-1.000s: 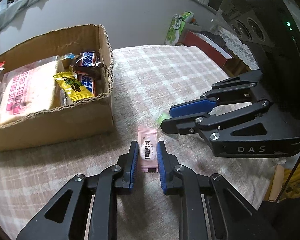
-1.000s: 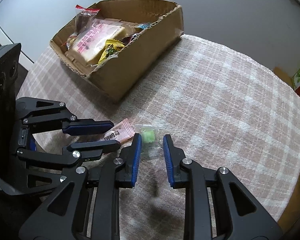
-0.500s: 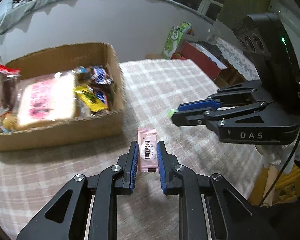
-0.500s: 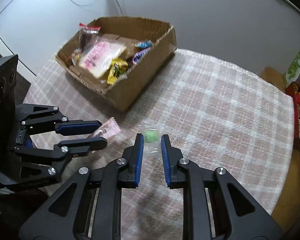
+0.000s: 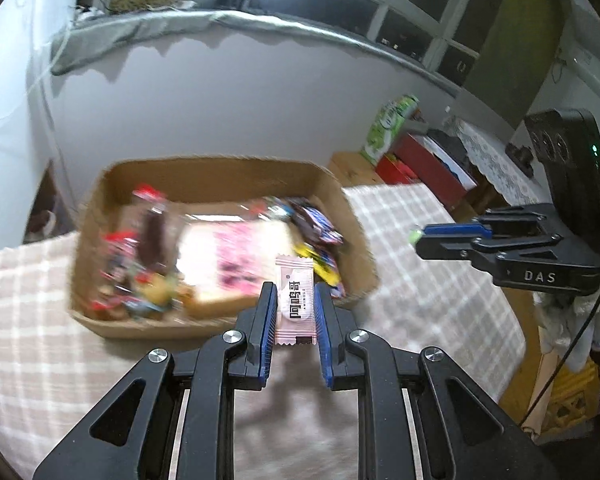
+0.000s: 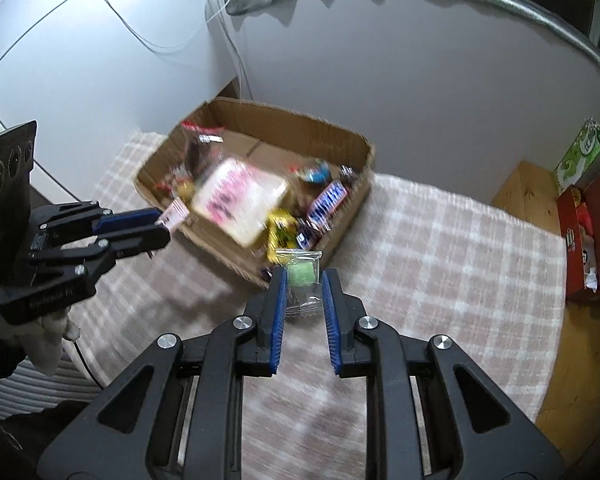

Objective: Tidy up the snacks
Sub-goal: 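Carry both small candies into the box and open both grippers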

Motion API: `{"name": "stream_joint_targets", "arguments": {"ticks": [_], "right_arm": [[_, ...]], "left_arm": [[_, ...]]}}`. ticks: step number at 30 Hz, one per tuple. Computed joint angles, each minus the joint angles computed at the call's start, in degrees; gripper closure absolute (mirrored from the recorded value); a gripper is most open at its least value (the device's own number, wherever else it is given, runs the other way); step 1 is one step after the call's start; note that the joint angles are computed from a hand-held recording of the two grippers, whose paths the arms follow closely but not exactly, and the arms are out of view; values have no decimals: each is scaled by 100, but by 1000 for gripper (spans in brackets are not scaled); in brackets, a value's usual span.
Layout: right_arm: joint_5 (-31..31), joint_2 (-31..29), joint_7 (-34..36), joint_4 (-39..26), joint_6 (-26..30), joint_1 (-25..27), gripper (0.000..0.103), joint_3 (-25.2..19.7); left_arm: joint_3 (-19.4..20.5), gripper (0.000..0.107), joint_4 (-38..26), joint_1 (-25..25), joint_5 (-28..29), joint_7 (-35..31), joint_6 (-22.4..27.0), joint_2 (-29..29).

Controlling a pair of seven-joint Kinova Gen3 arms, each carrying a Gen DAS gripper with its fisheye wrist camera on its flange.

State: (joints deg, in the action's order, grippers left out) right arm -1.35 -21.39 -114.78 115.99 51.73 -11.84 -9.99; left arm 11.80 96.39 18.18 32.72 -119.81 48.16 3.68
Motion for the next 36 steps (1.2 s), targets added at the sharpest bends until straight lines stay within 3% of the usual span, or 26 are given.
{"name": "stream_joint_targets", "arguments": {"ticks": [11, 19, 29, 31, 32, 34, 36], "right_arm": [[619, 984, -891, -791, -167, -100, 84, -356], [951, 1524, -1256, -1038, -158, -416, 84, -162], [995, 1765, -1253, -1121, -153, -548, 83, 76], [993, 1743, -1276, -1102, -179, -547, 76, 90], [1017, 1731, -1311, -1113, -161, -554, 72, 77], [1079, 1703, -1362, -1111, -152, -562, 51, 56], [1137, 1664, -1421, -1098, -159, -572, 50, 33]], "left_arm": [[-100, 90, -675, -357, -110, 29, 250, 469], [-20, 90, -1174, -361, -462, 309, 337, 863], [64, 90, -1225, -360, -555, 380, 219, 950], [72, 89, -1219, -357, -568, 362, 224, 941], [65, 83, -1214, -345, -596, 386, 220, 928], [56, 75, -1252, -322, -640, 451, 224, 939], [59, 76, -1232, -340, -624, 433, 202, 911]]}}
